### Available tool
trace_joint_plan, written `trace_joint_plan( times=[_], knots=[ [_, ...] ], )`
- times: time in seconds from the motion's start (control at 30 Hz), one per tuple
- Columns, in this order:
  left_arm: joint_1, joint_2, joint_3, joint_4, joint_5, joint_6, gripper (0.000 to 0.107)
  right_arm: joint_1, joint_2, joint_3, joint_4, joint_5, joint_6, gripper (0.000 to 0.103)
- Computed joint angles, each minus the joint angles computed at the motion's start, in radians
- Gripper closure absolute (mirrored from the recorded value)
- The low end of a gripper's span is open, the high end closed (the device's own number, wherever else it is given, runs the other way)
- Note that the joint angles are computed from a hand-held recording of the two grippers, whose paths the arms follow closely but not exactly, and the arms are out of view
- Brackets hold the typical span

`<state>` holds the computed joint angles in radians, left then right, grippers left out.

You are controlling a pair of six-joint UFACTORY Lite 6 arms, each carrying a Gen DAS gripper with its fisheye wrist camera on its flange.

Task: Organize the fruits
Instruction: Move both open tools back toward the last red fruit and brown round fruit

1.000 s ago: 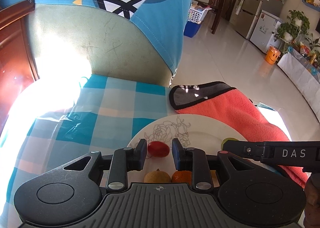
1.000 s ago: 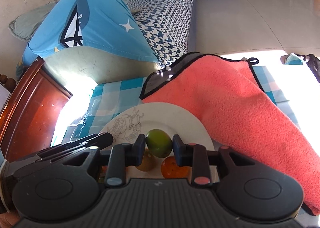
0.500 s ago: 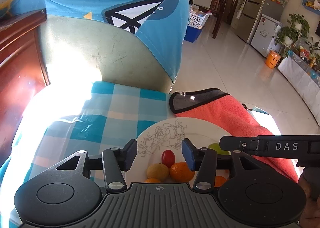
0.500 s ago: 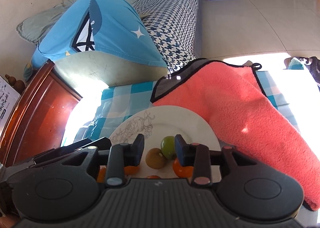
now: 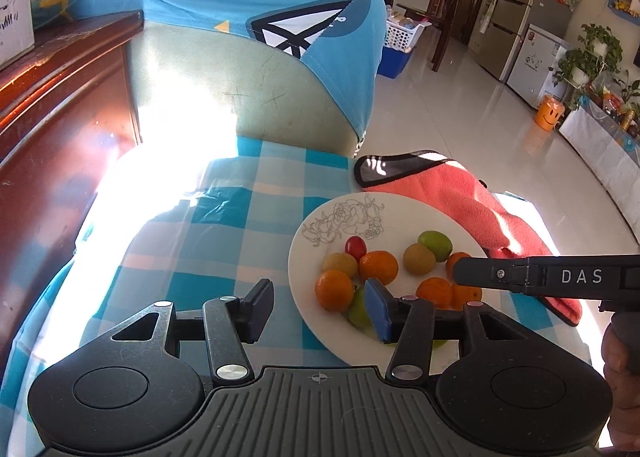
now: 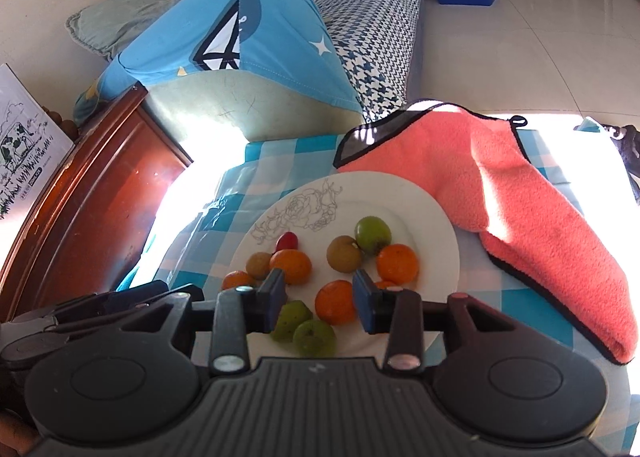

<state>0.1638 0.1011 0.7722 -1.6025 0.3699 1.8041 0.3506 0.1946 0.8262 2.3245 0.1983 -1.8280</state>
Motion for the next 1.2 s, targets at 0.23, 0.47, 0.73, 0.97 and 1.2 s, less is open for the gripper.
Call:
trace_joint_plan(
  times=[0.23, 0.47, 0.73, 0.97, 1.2],
  knots=[
    [0.064, -0.112, -0.118, 0.075, 0.048, -0.019, 0.058, 0.071, -0.105, -0.125, 0.074, 0.005, -0.046, 0.063],
    [0.127, -0.200, -0.212, 0.142, 0.081, -0.009, 0.058, 0.137, -0.170, -0.214, 0.149, 0.019, -0.099, 0.063],
    [0.145, -0.208, -0.232, 0.172, 0.057, 0.017, 0.057, 0.251, -0.173, -0.256, 0.220, 0.023, -0.175, 0.063],
    [0.159, -0.144, -0.182, 0.224, 0.040, -0.045, 0.057, 0.311, -0.114, -0.241, 0.224, 0.043, -0.205, 0.060],
    [0.164, -0.113, -0.153, 0.257, 0.063, -0.080, 0.057, 0.364, -0.047, -0.206, 0.400, 0.037, -0.387, 0.059]
  ],
)
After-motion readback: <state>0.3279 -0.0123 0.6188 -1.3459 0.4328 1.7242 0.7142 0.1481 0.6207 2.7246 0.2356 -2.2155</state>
